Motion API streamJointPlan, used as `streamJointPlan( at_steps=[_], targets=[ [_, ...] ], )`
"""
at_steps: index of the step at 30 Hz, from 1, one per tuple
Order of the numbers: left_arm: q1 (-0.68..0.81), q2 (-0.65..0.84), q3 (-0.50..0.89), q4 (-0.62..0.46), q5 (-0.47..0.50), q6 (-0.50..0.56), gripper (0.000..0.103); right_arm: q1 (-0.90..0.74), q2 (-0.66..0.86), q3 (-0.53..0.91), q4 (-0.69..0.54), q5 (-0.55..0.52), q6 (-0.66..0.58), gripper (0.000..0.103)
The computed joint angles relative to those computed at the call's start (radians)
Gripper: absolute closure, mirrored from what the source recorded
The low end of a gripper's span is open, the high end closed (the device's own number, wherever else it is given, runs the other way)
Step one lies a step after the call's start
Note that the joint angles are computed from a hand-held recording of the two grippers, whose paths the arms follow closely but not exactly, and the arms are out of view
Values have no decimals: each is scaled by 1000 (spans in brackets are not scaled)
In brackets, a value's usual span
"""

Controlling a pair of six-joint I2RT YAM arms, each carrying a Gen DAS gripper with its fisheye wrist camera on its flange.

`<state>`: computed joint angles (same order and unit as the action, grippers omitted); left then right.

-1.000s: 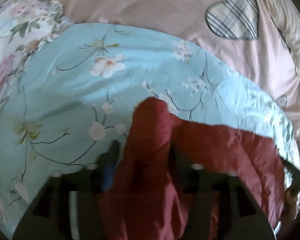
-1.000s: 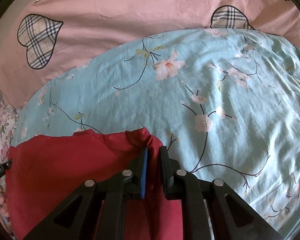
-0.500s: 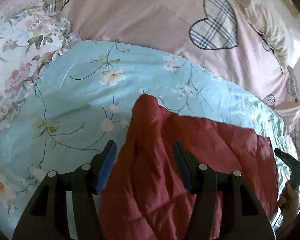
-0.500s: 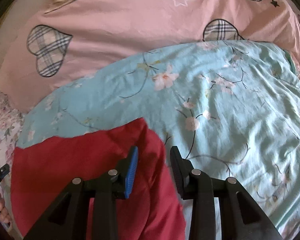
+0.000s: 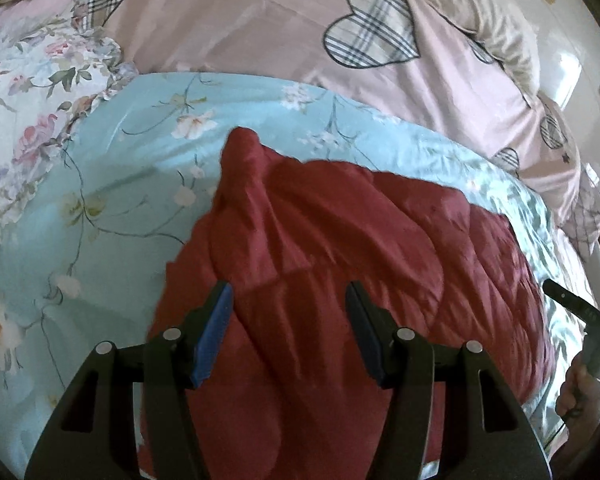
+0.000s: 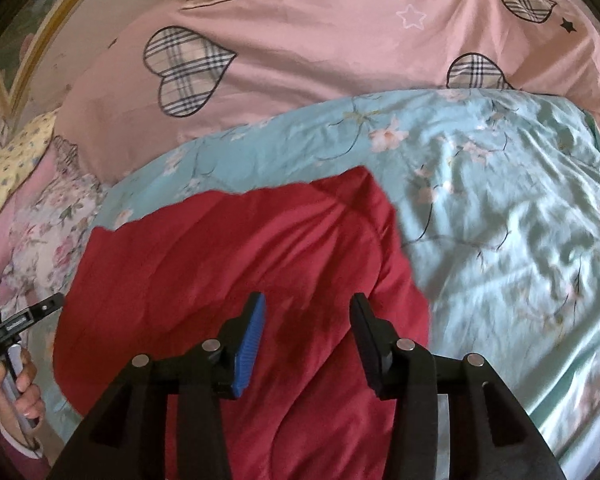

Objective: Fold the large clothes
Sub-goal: 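Lower the folded coat onto the sheet and open both grippers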

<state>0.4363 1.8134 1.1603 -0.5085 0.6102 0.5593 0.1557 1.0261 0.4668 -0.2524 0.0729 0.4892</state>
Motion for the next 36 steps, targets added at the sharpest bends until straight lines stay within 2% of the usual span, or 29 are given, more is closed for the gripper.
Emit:
streamJointPlan(
  at_steps=[2,6,9,11,12,15,20,26,31,36],
  targets=[
    [14,-46,-52,5,8,19,43,46,-34,-10,-25,23,21,57],
    [45,-120,-138,-13,35,54,39,178,-106,-31,-82,110,91,47],
    [59,-184,-208,1,23,71,37,286,-131,-38,-119,172,150,47],
    [77,-223,-253,28,13,67,26,372,-141,-39,-142,229,199,44],
    [86,-236,-270,43,11,61,25,403,-146,-42,-149,248,218,39],
    [119,-241,-290,58,6,72,24,503,-150,-47,-186,342,287,37],
    [161,-213,-296,58,-14,107,24,545,-153,-61,-214,352,344,37],
    [203,-231,-335,51,-13,152,24,660,-162,-68,-293,427,466,33],
    [170,-285,-372,54,-22,164,24,757,-128,-54,-351,491,579,30],
    [97,-348,-423,82,-63,137,21,792,-48,-18,-328,514,590,26]
  ],
)
